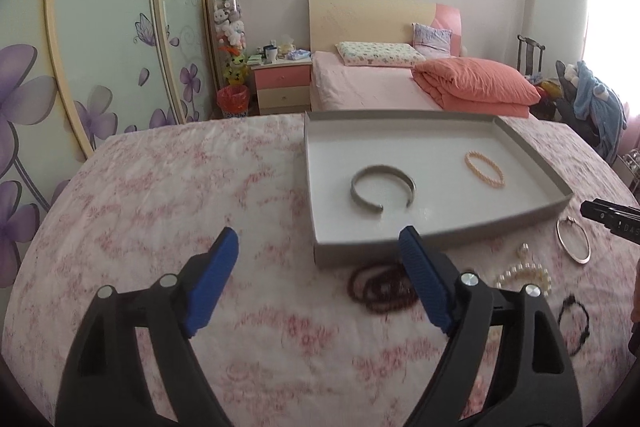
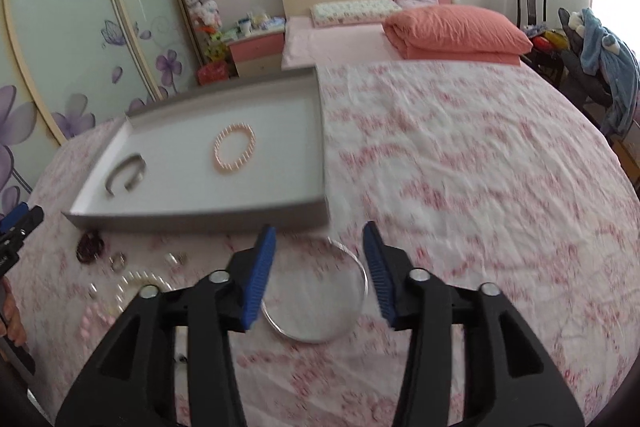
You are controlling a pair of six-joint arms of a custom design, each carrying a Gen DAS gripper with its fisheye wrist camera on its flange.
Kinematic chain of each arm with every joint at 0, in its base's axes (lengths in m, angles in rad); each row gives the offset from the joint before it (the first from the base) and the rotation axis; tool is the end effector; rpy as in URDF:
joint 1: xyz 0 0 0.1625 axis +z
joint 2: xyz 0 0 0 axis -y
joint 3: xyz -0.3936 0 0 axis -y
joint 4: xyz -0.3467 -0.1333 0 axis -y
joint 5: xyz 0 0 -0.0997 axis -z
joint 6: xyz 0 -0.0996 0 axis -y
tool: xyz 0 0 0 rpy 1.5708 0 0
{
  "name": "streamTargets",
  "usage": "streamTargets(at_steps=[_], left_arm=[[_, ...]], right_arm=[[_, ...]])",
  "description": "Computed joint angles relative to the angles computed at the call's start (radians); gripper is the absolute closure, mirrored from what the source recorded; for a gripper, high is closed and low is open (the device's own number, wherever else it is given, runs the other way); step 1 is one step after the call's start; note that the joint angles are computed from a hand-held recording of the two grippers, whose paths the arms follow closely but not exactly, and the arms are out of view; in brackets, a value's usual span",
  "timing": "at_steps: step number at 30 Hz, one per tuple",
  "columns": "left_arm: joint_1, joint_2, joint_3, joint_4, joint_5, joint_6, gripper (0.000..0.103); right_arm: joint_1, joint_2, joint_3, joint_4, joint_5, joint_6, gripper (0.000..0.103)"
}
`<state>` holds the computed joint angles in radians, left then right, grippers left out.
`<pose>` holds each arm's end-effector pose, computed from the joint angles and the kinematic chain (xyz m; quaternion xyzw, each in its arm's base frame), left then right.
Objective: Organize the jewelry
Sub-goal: 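Close right tool on the round silver bangle while left tool moves to the dark red beaded bracelet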
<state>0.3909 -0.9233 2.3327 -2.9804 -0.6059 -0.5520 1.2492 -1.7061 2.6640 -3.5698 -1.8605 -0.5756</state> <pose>-0.2812 -0.3486 0.0775 0.2735 0.8426 -0.3535 0.3005 0.0113 -0.2979 0.3067 0.0375 -0.8606 0.3891 0.3263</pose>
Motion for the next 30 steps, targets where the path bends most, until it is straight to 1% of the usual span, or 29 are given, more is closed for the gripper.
streamTargets(at_steps=[2,4,5,6,7,10,15,17,19,20,24,30], left_arm=[[-0.008,-0.006,0.016,0.015,-0.016,-0.011,0.021],[-0.011,-0.005,0.023,0.025,-0.026,-0.019,0.020],[-0.012,-0.006,0.026,0.030,-0.033,-0.022,0.020],[-0.013,-0.006,0.030,0.036,-0.040,-0.027,0.018],[-0.014,-0.005,0.032,0.039,-0.043,-0.032,0.017],[-0.013,-0.003,0.042,0.040,-0.045,-0.046,0.016],[-0.003,0.000,0.042,0.043,-0.053,-0.055,0.016],[-0.003,0.002,0.042,0.046,-0.058,-0.057,0.016],[-0.001,0.006,0.040,0.047,-0.065,-0.052,0.016],[-0.001,0.008,0.038,0.047,-0.069,-0.050,0.016],[0.006,0.020,0.022,0.062,-0.097,-0.041,0.016],[0.023,0.052,-0.031,0.143,-0.119,-0.057,0.016]], right_arm=[[-0.016,0.006,0.015,-0.006,-0.009,-0.014,0.045],[-0.019,0.016,0.026,-0.015,-0.017,-0.019,0.033],[-0.020,0.022,0.030,-0.020,-0.019,-0.022,0.030],[-0.022,0.026,0.033,-0.025,-0.019,-0.025,0.024],[-0.016,0.042,0.032,-0.036,-0.030,-0.025,0.021],[-0.003,0.094,0.029,-0.075,-0.066,-0.028,0.015],[0.036,0.187,0.014,-0.154,-0.159,-0.044,0.014],[0.034,0.186,0.014,-0.155,-0.156,-0.044,0.016],[0.024,0.179,0.018,-0.167,-0.143,-0.045,0.030],[0.022,0.179,0.017,-0.173,-0.141,-0.046,0.033],[0.009,0.165,0.015,-0.164,-0.134,-0.039,0.033],[0.012,0.165,0.013,-0.162,-0.141,-0.036,0.033]])
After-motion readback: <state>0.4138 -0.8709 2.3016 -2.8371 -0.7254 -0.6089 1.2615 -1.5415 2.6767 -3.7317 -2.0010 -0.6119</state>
